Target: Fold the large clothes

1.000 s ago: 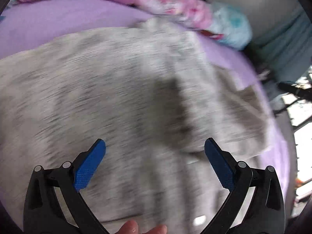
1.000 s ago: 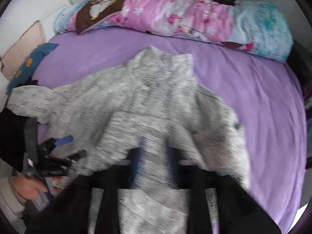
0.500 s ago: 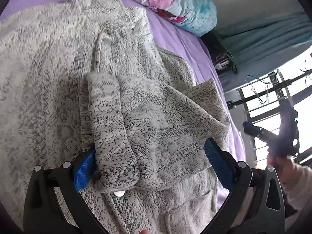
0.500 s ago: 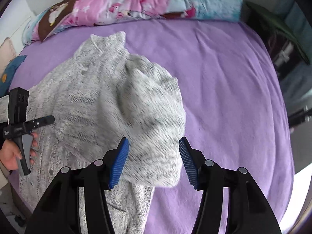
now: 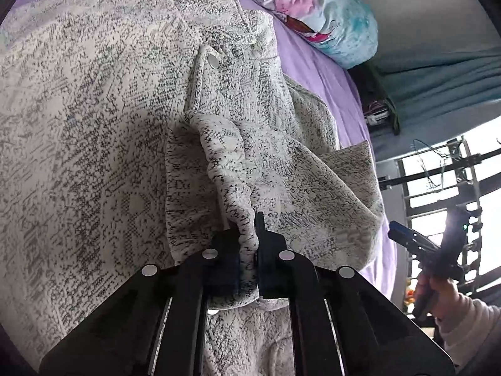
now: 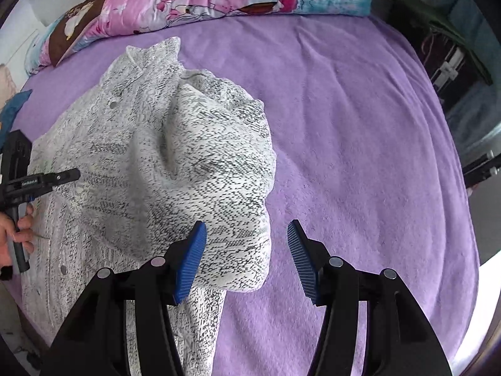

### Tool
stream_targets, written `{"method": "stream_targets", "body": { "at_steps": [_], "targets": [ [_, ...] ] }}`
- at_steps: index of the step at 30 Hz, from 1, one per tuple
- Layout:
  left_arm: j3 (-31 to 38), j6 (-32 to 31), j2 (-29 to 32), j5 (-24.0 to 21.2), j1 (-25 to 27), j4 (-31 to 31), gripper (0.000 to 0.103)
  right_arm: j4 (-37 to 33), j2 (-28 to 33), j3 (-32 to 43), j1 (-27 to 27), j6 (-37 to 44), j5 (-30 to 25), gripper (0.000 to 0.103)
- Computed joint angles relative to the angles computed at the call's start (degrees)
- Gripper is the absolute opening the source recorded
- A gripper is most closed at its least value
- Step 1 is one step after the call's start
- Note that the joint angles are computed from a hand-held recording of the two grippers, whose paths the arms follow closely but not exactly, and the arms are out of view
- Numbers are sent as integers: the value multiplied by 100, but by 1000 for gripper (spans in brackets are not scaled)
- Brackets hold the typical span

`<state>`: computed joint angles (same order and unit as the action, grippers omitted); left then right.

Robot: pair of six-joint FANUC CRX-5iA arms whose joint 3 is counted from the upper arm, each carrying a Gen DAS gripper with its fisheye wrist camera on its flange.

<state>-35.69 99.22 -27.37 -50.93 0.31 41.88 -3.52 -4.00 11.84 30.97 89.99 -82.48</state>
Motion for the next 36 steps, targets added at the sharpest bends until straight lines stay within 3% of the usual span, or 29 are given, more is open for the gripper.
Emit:
{"method": "stream_targets", "body": {
  "at_steps": [6, 8, 11, 15, 18, 22, 24, 26, 29, 31, 32, 33, 35, 36],
  "targets": [
    [100, -231, -488, 80, 202, 346, 5, -186, 26, 79, -169, -221, 66, 64],
    [256, -223, -630, -67, 418, 350, 5, -233, 26, 123, -195, -250, 103, 77],
    [539, -213, -870, -450, 930, 339, 5, -312, 51, 204, -200, -320, 161, 85],
    [932, -490, -1132, -1147, 1744, 496, 5, -390, 92, 278, -89, -312, 233, 86],
    [1192, -337, -1300, -1460, 2220, 472, 5, -477, 77, 253, 45, -258, 381, 86],
    [1252, -674, -1733, -2757, 3742, 447, 6, -492, 90, 145, 350, -334, 607, 90],
    [1238, -1011, -1732, -3541, 4124, 31, 7, -309, 105, -3, 607, -312, 773, 90],
    [1281, -981, -1651, -3793, 3781, -857, 10, -159, 135, -174, 859, -291, 975, 90],
    [976, -837, -1583, -3765, 3196, -1642, 11, 139, 170, -486, 1226, -298, 1276, 90],
    [919, -529, -1532, -3493, 2653, -2305, 27, 801, 264, -807, 1577, -566, 1404, 90],
    [877, -400, -1548, -3351, 2436, -2547, 59, 1145, 402, -932, 1698, -687, 1334, 90],
    [725, -462, -1606, -3266, 2419, -2493, 78, 1188, 497, -962, 1688, -740, 1266, 90],
    [588, -633, -1673, -3205, 2441, -2389, 87, 897, 646, -773, 1494, -782, 1092, 96],
    [689, -660, -1618, -3266, 2352, -2455, 97, 941, 639, -734, 1490, -812, 1075, 96]
  ]
}}
